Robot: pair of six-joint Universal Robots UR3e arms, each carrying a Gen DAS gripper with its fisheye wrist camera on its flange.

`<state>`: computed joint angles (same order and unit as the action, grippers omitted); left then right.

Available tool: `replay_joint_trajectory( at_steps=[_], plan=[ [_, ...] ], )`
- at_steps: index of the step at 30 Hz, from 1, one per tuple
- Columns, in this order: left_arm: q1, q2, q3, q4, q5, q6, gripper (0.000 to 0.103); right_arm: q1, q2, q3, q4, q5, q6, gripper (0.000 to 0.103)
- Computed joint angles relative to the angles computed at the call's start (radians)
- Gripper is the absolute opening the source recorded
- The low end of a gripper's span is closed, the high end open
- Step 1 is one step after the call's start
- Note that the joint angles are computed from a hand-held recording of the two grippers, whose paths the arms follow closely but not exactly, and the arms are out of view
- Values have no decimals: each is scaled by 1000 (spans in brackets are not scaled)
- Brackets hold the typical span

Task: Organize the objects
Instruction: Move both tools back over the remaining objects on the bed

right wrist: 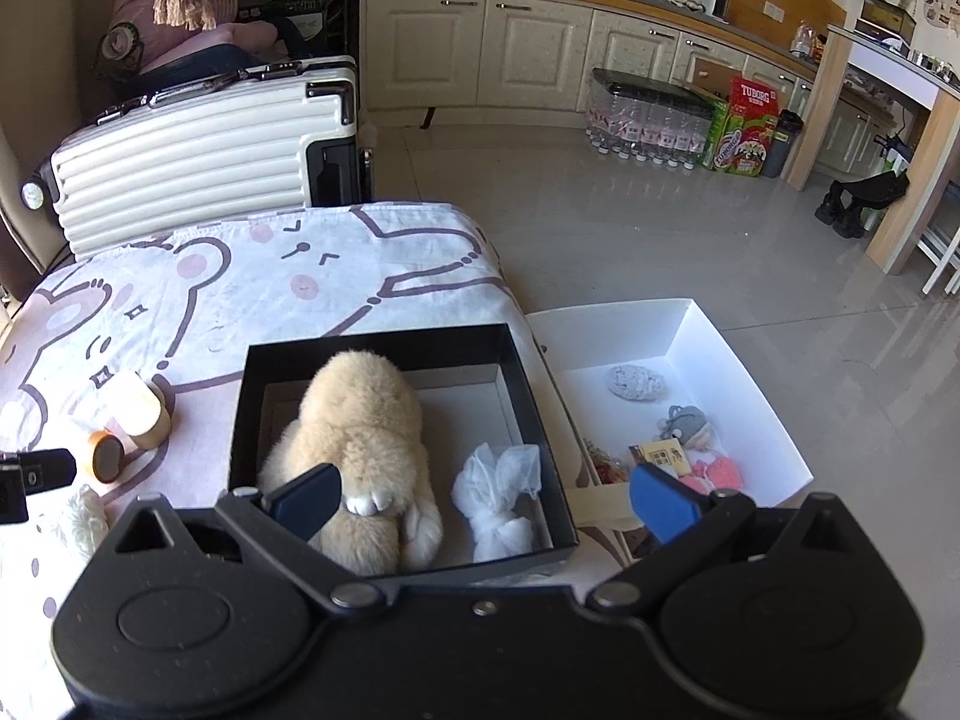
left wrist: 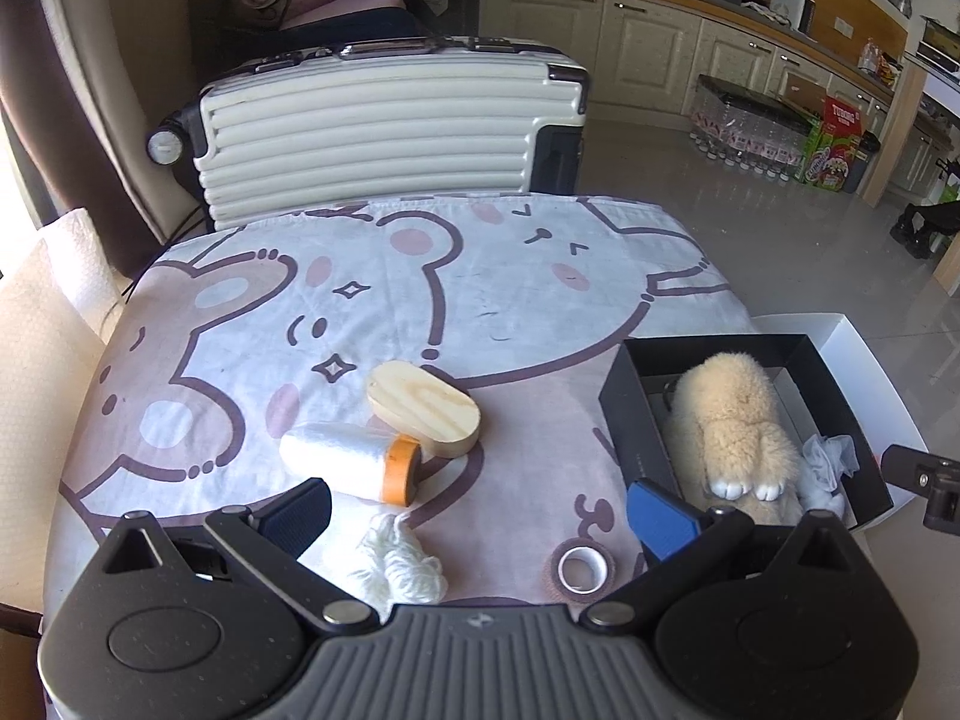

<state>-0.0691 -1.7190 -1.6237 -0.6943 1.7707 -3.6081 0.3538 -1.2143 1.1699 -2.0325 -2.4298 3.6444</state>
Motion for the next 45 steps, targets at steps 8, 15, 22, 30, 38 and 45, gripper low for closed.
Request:
replay_joint_trajectory(
  at_steps=[8,15,22,30,38,45],
  plan=[
    [58,86,-98,-1,-1,11,103,29,106,-121,8,25,-33,103],
    [111,160,-175,-8,-7,18,103,54,200,-240,36,37,-47,103],
    [160,228,-241,-12,-14,38,103,73,293,-368,68,56,-59,103],
    [220,306,-315,-21,-26,59,103,93,402,-533,126,71,-65,103],
    [269,358,-365,-21,-41,80,103,108,487,-670,177,75,-71,103],
    [286,377,-392,5,-58,89,103,113,533,-750,220,67,-57,103]
  ],
)
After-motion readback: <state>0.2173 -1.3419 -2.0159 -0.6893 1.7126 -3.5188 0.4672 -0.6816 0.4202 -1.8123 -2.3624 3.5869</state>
